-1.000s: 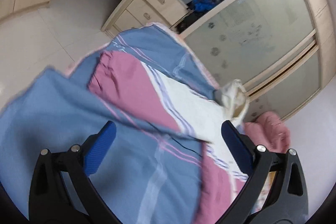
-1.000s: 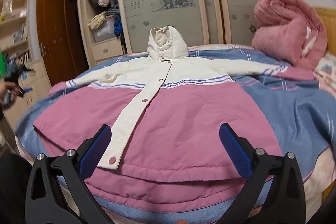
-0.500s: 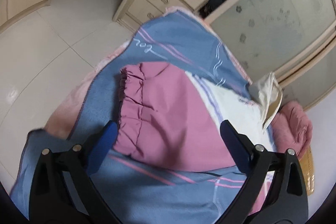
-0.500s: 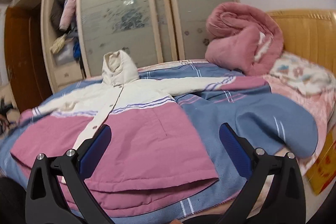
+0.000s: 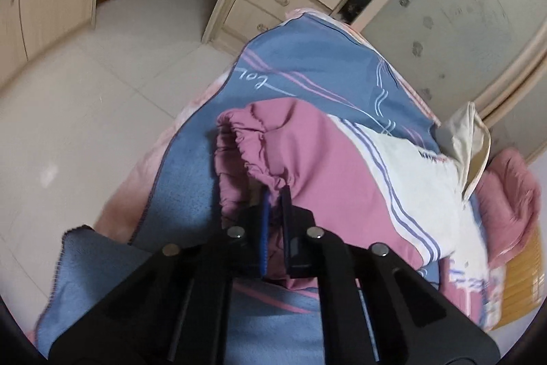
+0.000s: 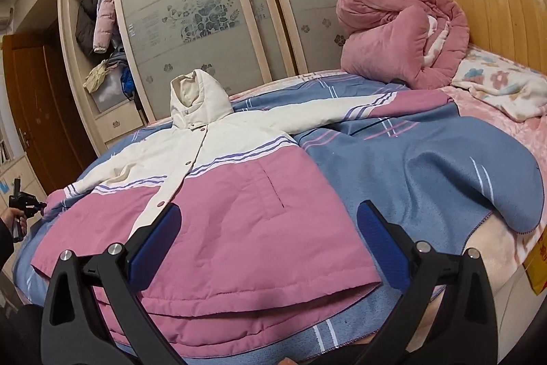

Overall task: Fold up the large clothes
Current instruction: 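Fold the held sleeve across the jacket chest and open the left tool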

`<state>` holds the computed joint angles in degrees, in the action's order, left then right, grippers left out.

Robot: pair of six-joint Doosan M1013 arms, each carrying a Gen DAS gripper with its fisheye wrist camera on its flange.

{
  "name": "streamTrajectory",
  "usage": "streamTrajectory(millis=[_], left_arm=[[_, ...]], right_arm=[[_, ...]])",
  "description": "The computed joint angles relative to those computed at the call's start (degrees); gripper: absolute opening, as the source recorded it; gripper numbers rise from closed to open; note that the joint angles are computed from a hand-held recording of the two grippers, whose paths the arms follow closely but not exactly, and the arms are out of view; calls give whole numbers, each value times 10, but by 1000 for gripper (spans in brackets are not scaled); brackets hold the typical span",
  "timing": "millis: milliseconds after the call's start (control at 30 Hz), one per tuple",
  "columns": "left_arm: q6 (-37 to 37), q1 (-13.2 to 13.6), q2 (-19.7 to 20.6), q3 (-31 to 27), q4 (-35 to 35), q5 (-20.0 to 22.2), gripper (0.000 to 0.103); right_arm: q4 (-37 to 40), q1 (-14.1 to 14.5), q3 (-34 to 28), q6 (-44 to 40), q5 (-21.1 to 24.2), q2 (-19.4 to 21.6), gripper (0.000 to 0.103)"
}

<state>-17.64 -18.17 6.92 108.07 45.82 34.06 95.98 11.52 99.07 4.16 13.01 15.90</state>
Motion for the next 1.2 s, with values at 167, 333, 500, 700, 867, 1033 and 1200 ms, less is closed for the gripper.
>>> streamTrajectory(millis=[167,333,500,700,867,1033,1200], left_arm=[[-12,-22,-5,-33,28,53,4],[122,-57,32,-141,15,179,4],[296,-93,124,-317,0,250,3],[448,-113,264,-526,-74,266,3],[517,-115,396,-696,-172,296,0],[521,-114,468,-760,-249,316,49],[384,-161,389,-618,-133,211,86]], right_arm=[[46,-6,6,-38,17,-2,102],[90,-11,11,-76,39,-4,102],[125,-20,17,-98,64,-6,102],[130,-28,20,-91,86,-7,102],[133,-31,22,-91,95,-8,102],[121,-33,20,-77,102,-7,102],[105,-34,15,-62,103,-4,102]])
